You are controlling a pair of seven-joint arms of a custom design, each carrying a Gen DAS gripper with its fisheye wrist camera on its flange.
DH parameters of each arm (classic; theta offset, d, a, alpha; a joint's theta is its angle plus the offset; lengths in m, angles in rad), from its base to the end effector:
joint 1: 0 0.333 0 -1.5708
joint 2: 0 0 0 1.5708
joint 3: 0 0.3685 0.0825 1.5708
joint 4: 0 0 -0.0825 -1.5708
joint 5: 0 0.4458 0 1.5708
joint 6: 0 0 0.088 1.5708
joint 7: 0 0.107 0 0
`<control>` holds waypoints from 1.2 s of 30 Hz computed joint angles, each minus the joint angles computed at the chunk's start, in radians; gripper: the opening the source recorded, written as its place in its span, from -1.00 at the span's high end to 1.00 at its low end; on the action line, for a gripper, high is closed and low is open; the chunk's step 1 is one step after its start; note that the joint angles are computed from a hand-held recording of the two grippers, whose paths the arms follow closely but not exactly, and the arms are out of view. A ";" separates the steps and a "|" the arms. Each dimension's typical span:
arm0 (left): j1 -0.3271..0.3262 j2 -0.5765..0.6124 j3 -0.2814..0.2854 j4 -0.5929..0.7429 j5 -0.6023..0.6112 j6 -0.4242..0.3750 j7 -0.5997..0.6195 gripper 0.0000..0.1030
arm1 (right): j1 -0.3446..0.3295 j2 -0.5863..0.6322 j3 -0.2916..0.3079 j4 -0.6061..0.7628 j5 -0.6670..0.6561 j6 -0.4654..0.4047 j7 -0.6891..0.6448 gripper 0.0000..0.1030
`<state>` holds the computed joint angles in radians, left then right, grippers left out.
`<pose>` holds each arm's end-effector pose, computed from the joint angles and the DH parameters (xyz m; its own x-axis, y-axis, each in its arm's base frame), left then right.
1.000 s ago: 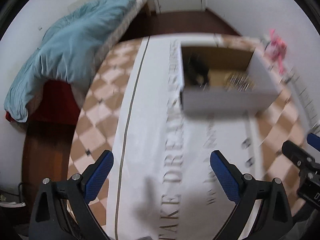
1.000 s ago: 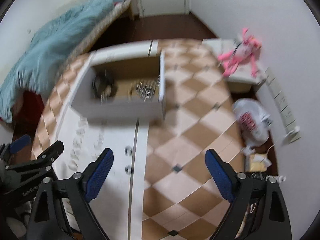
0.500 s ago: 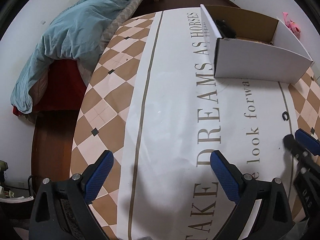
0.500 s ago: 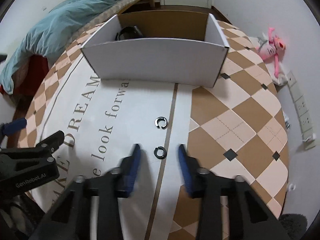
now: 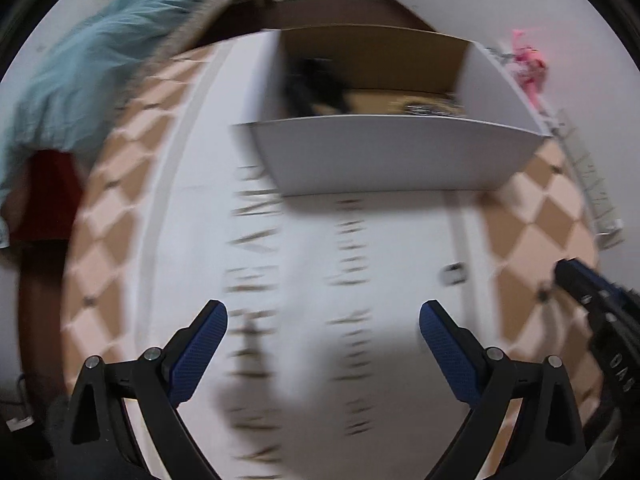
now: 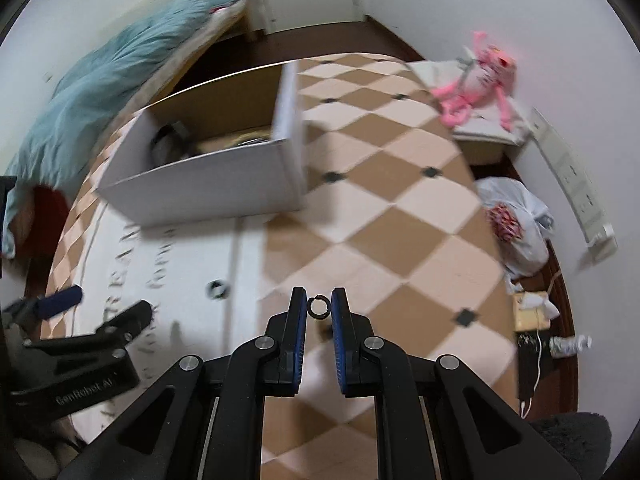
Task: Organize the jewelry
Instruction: 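Grasp a small dark ring earring on the cloth with the right tool, then grasp another small dark ring earring with the left tool while the right tool holds its earring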
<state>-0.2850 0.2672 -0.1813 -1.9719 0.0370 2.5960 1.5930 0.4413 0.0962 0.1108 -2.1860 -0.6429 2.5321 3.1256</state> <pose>0.6258 -0.3079 0.3885 -0.4825 -0.8758 0.0106 -0.8209 0.4480 -0.3543 0.5243 0.3297 0.3802 -0.4651 -0.8768 -0.1219 -0.7626 0.4668 -0.4478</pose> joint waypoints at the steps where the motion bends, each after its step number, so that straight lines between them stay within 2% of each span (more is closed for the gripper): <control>1: 0.003 0.007 -0.013 0.007 -0.025 -0.002 0.015 -0.90 | -0.004 -0.008 -0.003 -0.012 0.008 0.006 0.007 0.75; 4: 0.004 0.017 -0.043 0.008 -0.087 0.027 0.070 -0.89 | -0.011 -0.027 -0.006 -0.039 0.003 0.005 0.037 0.75; 5: -0.006 0.019 -0.043 0.005 -0.081 0.044 0.078 -0.83 | -0.013 -0.032 -0.006 -0.046 0.002 0.006 0.045 0.75; 6: -0.016 0.020 -0.040 0.004 -0.072 0.051 0.079 -0.62 | -0.016 -0.038 -0.005 -0.055 0.000 0.008 0.050 0.75; 8: -0.032 0.028 -0.034 0.009 -0.055 0.048 0.079 -0.42 | -0.022 -0.046 -0.004 -0.064 -0.004 0.007 0.057 0.75; 11: -0.047 0.039 -0.025 0.014 -0.038 0.052 0.070 -0.38 | -0.029 -0.053 -0.001 -0.071 -0.010 0.005 0.063 0.75; 13: -0.055 0.037 -0.022 0.013 -0.027 0.058 0.065 -0.25 | -0.032 -0.054 0.000 -0.069 -0.013 0.000 0.063 0.75; 14: -0.056 0.035 -0.023 0.009 -0.025 0.068 0.068 -0.12 | -0.033 -0.054 0.001 -0.069 -0.017 0.000 0.066 0.75; 16: -0.050 0.035 -0.026 0.009 -0.033 0.071 0.080 -0.01 | -0.035 -0.052 0.002 -0.068 -0.017 0.000 0.068 0.75; 18: -0.052 0.034 -0.025 0.009 -0.032 0.074 0.082 0.23 | -0.035 -0.053 0.002 -0.069 -0.018 -0.003 0.072 0.75; 25: -0.058 0.035 -0.021 0.009 -0.026 0.082 0.081 0.29 | -0.037 -0.057 0.003 -0.074 -0.025 -0.003 0.076 0.75; 27: -0.053 0.035 -0.027 0.008 -0.037 0.081 0.091 0.46 | -0.037 -0.059 0.004 -0.075 -0.027 -0.007 0.081 0.75; 32: -0.053 0.033 -0.028 0.008 -0.044 0.078 0.096 0.50 | -0.037 -0.061 0.006 -0.074 -0.024 -0.012 0.081 0.75; 36: -0.054 0.029 -0.030 0.001 -0.048 0.085 0.101 0.65 | -0.038 -0.061 0.006 -0.075 -0.024 -0.011 0.081 0.75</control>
